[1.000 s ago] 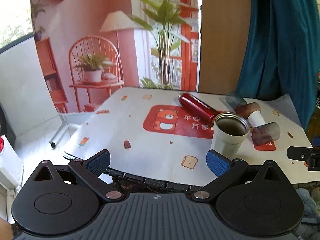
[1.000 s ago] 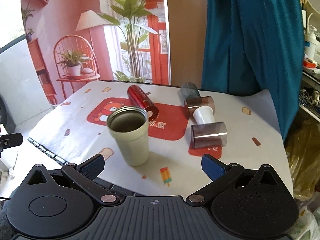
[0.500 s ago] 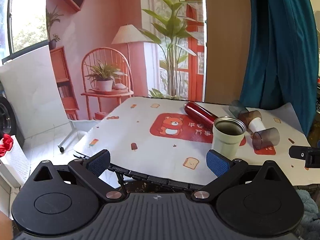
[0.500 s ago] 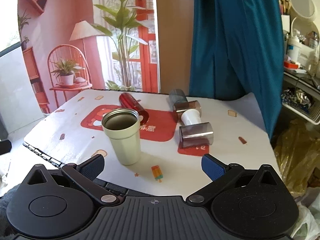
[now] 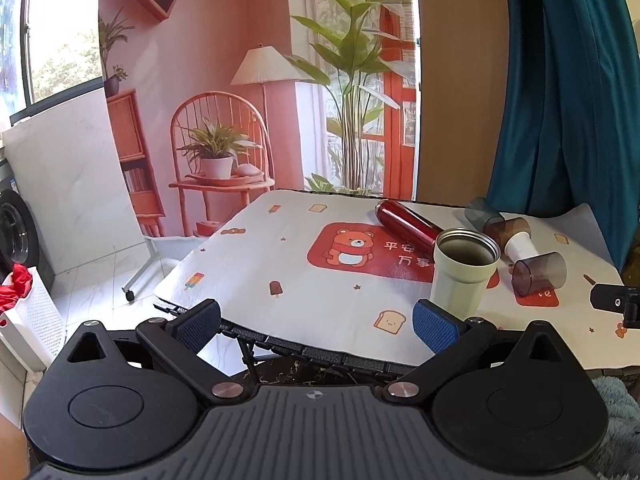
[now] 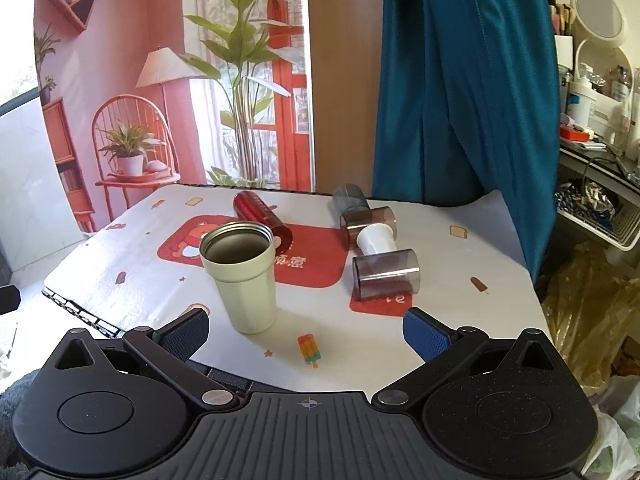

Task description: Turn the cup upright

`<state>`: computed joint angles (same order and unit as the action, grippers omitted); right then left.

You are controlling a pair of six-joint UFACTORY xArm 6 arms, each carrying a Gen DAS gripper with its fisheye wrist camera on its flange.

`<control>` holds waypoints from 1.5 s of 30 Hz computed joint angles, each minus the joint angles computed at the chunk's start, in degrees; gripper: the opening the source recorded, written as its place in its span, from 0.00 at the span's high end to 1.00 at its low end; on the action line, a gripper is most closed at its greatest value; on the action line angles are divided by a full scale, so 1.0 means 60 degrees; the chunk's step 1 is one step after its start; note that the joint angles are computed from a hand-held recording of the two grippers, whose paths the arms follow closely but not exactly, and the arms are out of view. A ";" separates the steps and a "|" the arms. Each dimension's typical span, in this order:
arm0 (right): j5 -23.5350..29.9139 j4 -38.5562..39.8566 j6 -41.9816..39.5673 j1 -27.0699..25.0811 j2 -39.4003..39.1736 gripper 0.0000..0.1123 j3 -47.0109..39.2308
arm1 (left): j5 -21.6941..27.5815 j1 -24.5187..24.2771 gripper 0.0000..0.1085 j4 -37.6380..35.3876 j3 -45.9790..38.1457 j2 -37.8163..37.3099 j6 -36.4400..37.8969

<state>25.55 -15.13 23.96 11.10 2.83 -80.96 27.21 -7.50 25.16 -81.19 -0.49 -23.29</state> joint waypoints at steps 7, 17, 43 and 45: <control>0.0003 0.0003 0.0015 0.0007 0.0007 0.09 -0.0009 | -0.0037 0.0025 0.05 0.0092 0.0082 -0.0067 -0.0103; 0.0048 0.0023 0.0032 0.0057 0.0024 0.09 -0.0028 | 0.0081 0.0012 0.05 0.0119 0.0044 -0.0059 -0.0159; -0.0107 -0.0123 0.0142 0.0067 0.0002 0.09 0.0153 | 0.0163 0.0009 0.05 0.0091 0.0037 -0.0058 -0.0146; -0.0107 -0.0126 0.0147 0.0065 0.0003 0.09 0.0150 | 0.0168 0.0027 0.05 0.0056 0.0067 -0.0082 -0.0136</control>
